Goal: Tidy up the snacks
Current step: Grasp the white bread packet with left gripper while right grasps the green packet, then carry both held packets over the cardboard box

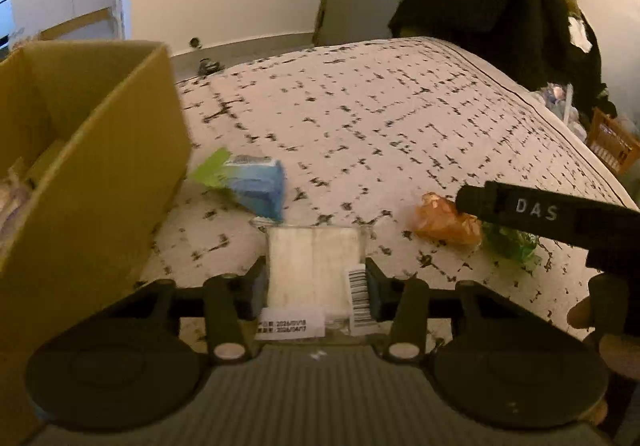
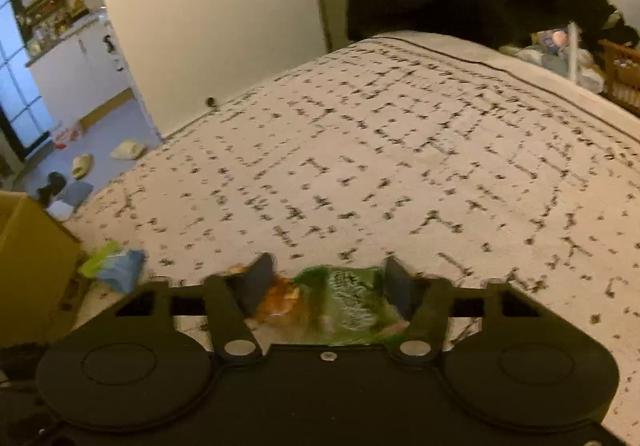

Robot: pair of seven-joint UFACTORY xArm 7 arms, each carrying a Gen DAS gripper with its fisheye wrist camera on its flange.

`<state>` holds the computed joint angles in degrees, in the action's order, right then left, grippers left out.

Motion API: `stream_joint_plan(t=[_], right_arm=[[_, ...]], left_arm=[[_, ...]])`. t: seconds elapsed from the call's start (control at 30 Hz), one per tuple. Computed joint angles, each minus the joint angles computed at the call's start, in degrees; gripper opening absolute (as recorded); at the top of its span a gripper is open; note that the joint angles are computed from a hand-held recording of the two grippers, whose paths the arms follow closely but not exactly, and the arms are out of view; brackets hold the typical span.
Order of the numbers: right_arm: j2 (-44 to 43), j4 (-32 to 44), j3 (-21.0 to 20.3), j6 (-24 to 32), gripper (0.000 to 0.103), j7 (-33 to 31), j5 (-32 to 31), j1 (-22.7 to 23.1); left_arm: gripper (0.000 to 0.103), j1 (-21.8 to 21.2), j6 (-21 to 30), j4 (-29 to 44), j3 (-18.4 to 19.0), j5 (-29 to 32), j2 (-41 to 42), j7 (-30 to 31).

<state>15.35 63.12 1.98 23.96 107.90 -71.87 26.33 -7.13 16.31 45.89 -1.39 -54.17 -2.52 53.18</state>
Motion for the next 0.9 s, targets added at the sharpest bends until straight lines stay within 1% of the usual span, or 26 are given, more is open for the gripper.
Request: stream_joint_plan(t=[0.03,0.1,0.17,0.27,0.37,0.5,0.57,0.6,0.7,0.83,0.87,0.9], right_arm=[[-0.56,-0.22,0.63,1.06,0.038,-2.16,2.29,0.01],[-1.80,-0.91,1.63,2.48,0.031,-5.50,5.70,0.30],[-3.12,-2.24,2.16,2.31,0.029,-6.54,6.92,0.67],[-4.98,-3.78,3.26,3.93,0.028,-8.06,9.26,1.26],[-6.79,-5.09,3.91,3.71,0.026,-5.64,9.89,1.25],[-8.96,-5.18,5.61,5.44,0.026,-3.30,10.43,1.84],[-9.71,-4.98,6.61,7.48,0.026,-3.49,12.41,1.97],[-10.25,-5.08,6.98,8.07,0.026,-2.74,12.44,2.10],[-12.08,-5.73,8.26,9.39,0.026,1.46,11.14,2.49],[-13.01,-4.50,10.48,13.28,0.026,4.25,10.01,3.57],[-13.27,-4.30,10.80,13.62,0.026,6.07,8.60,3.81],[-13.79,-4.56,10.94,12.93,0.026,9.34,6.12,3.89]], left_arm=[[0.046,0.33,0.02,-0.43,0.06,1.98,-0.48,-1.94],[0.046,0.81,0.61,-1.10,0.42,5.44,-1.41,-5.23],[0.046,1.01,1.84,-1.55,1.19,6.40,-2.69,-5.88],[0.046,0.75,2.87,-2.49,2.57,6.11,-5.20,-4.93],[0.046,0.52,4.83,-3.38,4.29,6.01,-8.17,-4.24],[0.046,0.49,7.36,-4.51,6.40,7.58,-12.14,-4.84],[0.046,0.56,9.16,-4.64,7.58,8.50,-13.91,-5.10],[0.046,0.53,10.19,-4.54,8.31,8.66,-14.66,-4.86],[0.046,0.50,11.96,-4.23,9.95,8.88,-16.54,-3.84],[0.046,0.98,14.13,-3.19,11.53,9.25,-17.91,-3.26],[0.046,1.21,14.70,-2.99,11.87,9.34,-18.28,-3.29],[0.046,1.26,15.55,-2.77,12.42,9.13,-18.67,-2.85]])
